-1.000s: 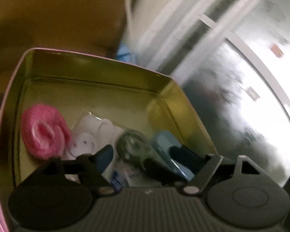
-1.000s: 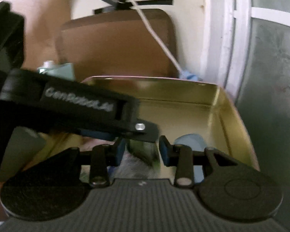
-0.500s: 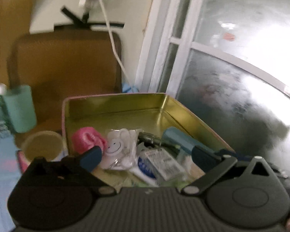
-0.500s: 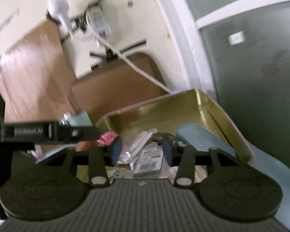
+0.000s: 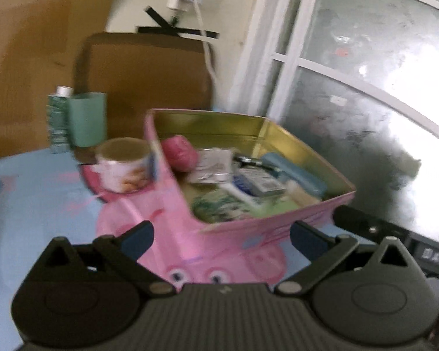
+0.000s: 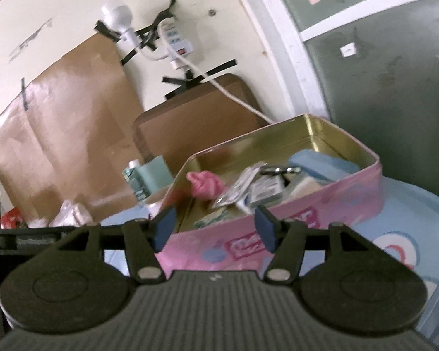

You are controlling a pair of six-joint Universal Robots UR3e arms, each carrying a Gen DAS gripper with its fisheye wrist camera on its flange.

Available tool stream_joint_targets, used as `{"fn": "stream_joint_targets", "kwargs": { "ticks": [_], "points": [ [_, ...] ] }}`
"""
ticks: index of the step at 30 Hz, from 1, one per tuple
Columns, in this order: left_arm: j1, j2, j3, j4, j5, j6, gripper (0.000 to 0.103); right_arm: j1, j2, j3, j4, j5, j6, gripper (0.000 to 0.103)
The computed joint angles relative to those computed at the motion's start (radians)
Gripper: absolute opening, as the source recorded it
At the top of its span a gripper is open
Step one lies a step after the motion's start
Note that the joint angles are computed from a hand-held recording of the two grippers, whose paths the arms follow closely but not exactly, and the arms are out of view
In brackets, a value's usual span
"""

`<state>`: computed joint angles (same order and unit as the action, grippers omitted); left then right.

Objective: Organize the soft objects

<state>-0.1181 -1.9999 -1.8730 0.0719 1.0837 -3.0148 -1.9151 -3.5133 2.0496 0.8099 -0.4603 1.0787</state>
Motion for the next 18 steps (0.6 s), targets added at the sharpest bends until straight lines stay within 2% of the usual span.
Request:
{"fn": "stream_joint_targets", "kwargs": {
  "ticks": [3,8,18],
  "points": [
    [0.012,0.026,-0.064,0.049,0.043,0.005,0.103,0.044,-0.012,-0.02,-0.016,0.018,0.034,0.065],
    [0.056,0.074,-0.136,0.042,0.044,0.015,0.103,0.068,-0.015,-0.061,-0.006,0.008,0.066,0.065],
    [0.033,0.088,-0.191,0.15,0.19,0.025,0.103,0.084,-0.007,-0.103,0.01,0.013,0.083,0.066]
  ]
}}
